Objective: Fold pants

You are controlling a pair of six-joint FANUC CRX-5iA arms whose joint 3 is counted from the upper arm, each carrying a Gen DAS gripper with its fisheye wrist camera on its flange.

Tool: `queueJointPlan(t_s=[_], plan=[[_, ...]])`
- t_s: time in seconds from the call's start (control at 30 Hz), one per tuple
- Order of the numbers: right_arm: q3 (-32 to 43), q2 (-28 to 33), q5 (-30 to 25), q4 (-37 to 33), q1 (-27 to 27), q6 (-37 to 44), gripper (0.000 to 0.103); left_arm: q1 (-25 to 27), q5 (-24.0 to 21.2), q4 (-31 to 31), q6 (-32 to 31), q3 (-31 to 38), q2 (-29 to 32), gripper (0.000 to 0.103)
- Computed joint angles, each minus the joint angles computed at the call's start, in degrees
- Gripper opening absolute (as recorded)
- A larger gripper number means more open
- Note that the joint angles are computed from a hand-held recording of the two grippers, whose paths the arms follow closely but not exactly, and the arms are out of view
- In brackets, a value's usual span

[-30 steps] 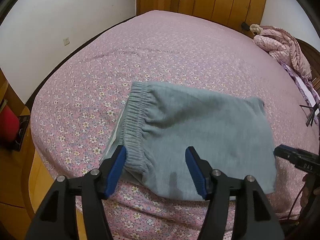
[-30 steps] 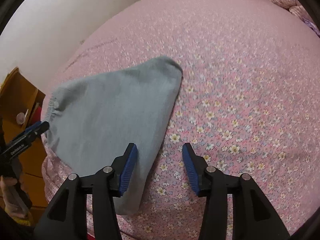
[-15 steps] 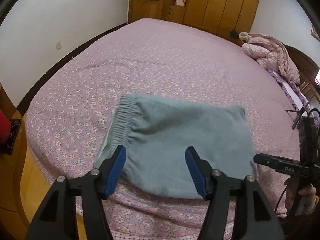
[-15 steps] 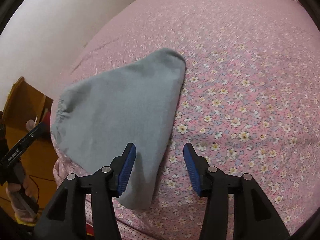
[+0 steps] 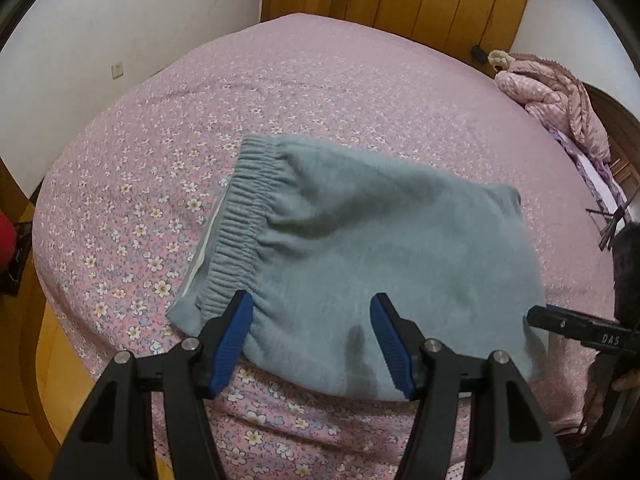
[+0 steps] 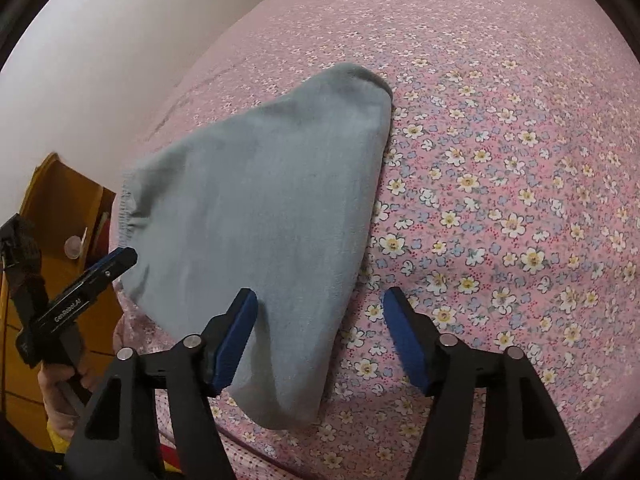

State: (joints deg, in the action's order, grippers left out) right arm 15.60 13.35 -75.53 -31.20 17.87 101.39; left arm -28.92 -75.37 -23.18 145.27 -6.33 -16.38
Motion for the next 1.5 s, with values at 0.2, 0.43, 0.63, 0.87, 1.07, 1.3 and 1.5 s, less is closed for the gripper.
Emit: queueJointPlan(t_s=[0.2,0.43,0.63,0.87,1.07,1.3,1.5], plan=[[2.0,0.8,-3.0,-4.1,-2.6,1.4,0.016,-0.4,-0.1,-0.2,0.4,0.2,0.1,0.064],[2.2,-2.3,-1.4,-3.5,-1.7,7.1,0.012,0.2,0.9,0.5,0.6,-0.4,-1.1,0.064],[6.3,-1.7,-3.6,-5.1,-0.4,10.5,0.011,0.6,1.9,1.1,1.6,-0.8,-3.2,0.064],[10.6,0.0,-6.7,-7.2,2.2,10.3,0.011,0.0,0.2,-1.0,3.1,-0.3,-4.7,0.064],[13.5,1.1,-7.6,-8.3,4.4,10.9,0.011,0.0,-1.5,-2.1,4.4,-0.9,-6.3,0.064],[15.8,2.1,-8.4,-7.5,8.2,11.9,0.011,0.8,-1.7,-2.3,5.4,-2.2,-8.1,0.064],[17.2,3.2,-9.8,-6.1,12.6,13.8,0.011,1.7,-2.0,-2.4,5.6,-3.3,-9.9,0.064]])
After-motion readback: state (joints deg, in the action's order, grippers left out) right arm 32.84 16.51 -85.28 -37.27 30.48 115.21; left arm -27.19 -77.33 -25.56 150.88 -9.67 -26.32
